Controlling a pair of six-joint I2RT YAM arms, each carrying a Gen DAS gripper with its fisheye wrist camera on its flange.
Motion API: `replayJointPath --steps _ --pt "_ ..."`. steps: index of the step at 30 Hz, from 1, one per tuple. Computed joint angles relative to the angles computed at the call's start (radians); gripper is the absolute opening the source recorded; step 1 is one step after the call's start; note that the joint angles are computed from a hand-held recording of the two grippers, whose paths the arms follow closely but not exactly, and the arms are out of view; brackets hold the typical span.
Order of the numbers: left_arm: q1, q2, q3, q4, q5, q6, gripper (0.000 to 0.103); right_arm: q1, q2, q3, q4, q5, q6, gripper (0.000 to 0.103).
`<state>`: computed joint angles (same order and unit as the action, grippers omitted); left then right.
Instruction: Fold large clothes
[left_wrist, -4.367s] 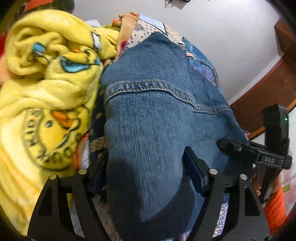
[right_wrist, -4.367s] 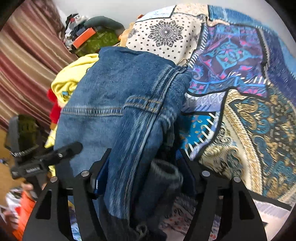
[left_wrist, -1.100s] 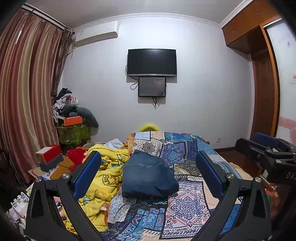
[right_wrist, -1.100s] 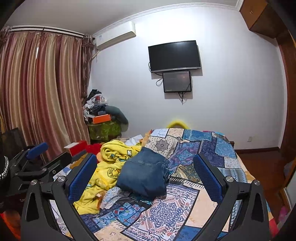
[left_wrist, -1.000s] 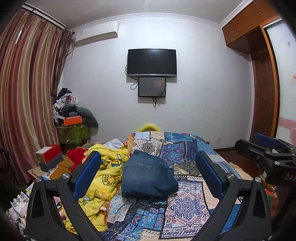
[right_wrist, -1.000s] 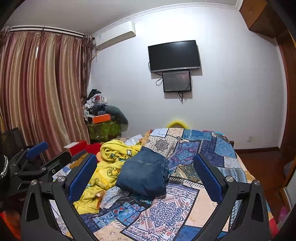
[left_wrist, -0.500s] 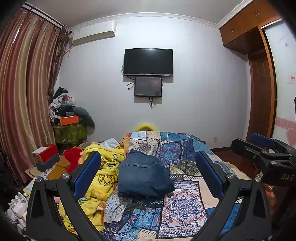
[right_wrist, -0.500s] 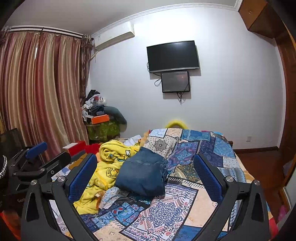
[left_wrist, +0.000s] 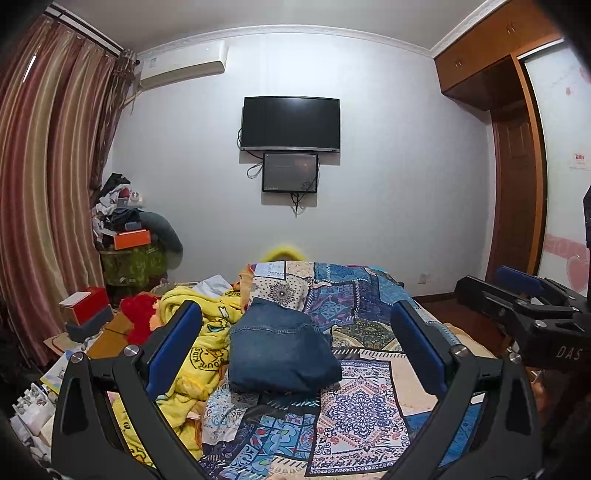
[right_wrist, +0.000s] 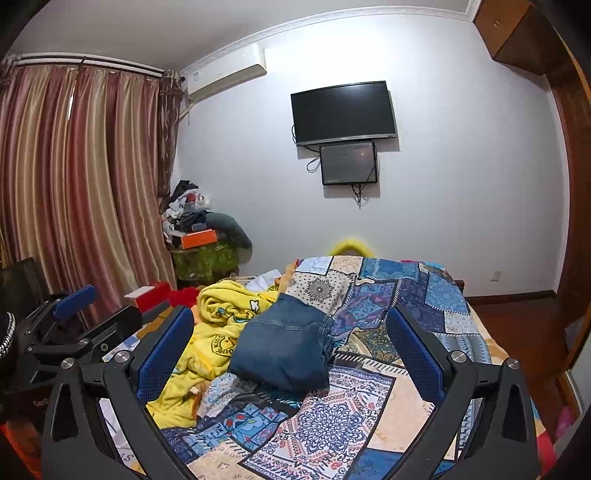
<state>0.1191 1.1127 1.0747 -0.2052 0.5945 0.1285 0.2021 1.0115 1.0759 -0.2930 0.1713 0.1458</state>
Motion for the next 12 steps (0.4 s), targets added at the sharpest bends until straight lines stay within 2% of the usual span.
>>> replayJointPath --steps 12 --pt "0.009 0.016 0.010 -0.007 0.014 -0.007 0.102 -0.004 0.008 0.010 -0.011 -0.005 -0.003 0.103"
